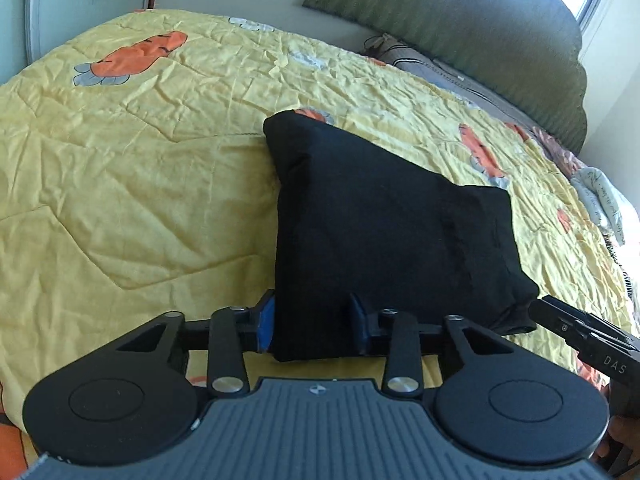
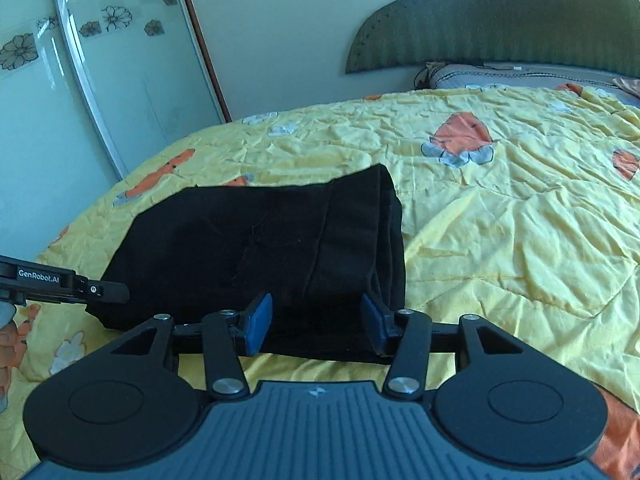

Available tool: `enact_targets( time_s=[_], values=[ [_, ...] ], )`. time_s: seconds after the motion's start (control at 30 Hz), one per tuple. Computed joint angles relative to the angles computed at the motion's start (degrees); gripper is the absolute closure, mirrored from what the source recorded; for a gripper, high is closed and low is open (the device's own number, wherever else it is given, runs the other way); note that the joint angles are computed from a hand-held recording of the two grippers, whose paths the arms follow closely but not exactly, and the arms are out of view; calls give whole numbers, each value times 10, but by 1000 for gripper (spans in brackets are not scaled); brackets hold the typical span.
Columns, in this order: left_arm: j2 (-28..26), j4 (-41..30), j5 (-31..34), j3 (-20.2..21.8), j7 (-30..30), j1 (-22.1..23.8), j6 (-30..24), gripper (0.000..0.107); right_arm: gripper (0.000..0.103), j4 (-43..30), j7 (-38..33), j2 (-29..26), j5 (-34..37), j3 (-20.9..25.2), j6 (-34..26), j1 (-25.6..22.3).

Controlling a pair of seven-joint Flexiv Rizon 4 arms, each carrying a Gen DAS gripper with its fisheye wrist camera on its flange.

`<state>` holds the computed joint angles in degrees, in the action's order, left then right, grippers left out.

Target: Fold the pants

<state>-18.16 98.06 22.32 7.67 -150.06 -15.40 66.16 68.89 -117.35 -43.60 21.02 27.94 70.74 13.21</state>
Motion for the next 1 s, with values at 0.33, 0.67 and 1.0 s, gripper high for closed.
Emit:
enact_targets(
  time_s=[0.33,0.67,1.0],
  values=[
    [12,51,-113,-22,60,30,23,87,43,26,-77,25,55,32,-8,-9],
    [22,-83,171,2,-81,-85,-219,37,28,106,-33,76,37,7,48,3],
    [3,-106,227,-52,-119,-105,-301,29,12,238,97,140,-68,-72,122,73]
  ],
)
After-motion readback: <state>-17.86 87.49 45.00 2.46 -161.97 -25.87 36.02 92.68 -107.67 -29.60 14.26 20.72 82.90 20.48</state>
